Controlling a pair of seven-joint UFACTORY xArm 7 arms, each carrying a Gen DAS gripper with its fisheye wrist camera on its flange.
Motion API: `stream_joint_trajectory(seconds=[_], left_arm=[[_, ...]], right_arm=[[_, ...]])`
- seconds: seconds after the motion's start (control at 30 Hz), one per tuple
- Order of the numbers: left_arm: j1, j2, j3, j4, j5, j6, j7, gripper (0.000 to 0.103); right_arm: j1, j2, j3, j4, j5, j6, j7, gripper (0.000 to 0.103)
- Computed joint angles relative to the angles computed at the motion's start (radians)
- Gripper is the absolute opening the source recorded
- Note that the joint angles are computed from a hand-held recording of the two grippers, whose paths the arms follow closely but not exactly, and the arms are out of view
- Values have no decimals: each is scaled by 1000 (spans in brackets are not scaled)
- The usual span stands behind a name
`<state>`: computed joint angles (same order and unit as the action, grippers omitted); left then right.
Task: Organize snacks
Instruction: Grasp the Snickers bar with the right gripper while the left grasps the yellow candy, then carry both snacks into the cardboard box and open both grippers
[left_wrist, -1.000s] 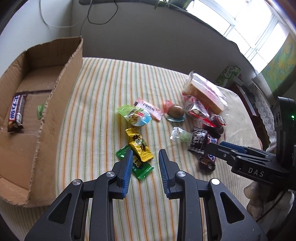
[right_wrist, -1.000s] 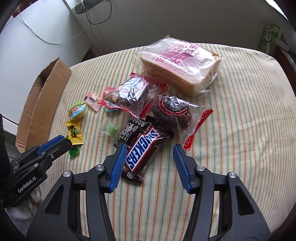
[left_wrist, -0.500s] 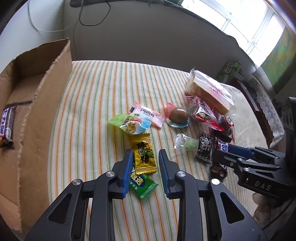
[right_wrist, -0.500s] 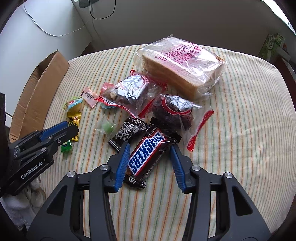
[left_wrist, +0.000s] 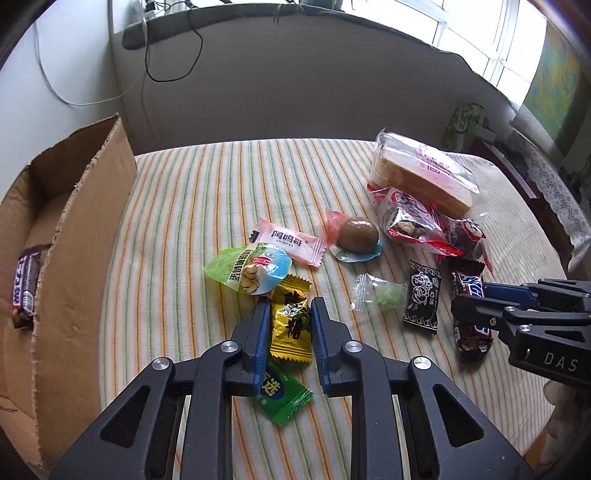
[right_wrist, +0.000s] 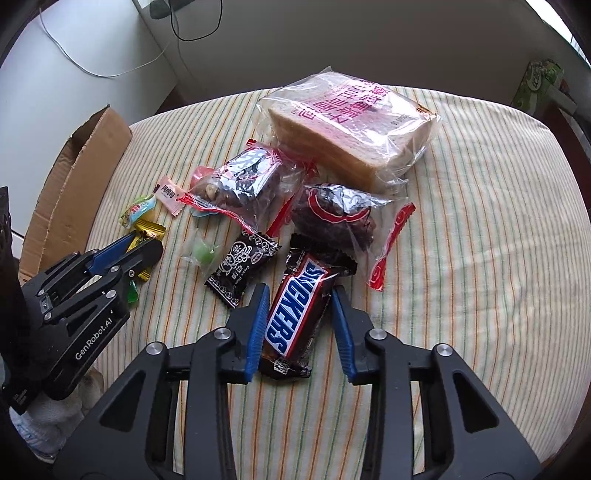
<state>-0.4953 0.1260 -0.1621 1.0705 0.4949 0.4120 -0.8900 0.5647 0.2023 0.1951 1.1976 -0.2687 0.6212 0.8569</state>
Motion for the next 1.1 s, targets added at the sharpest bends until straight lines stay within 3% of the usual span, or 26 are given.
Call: stream_joint_trajectory(seconds=[0.33,0.93,1.1], left_arm=[[12,-22,-10,-33,-71,-52,19,17],[44,-112,-35,-93,-109,-86,10,16],[67,-168,-50,-118,-120,-85,0,16]], right_arm=[[-34,-95,14,-114,43,-45,-19,30],[-57,-220,49,-191,58,-63,3,29],[-62,-224,62,-160,46,-59,2,29]])
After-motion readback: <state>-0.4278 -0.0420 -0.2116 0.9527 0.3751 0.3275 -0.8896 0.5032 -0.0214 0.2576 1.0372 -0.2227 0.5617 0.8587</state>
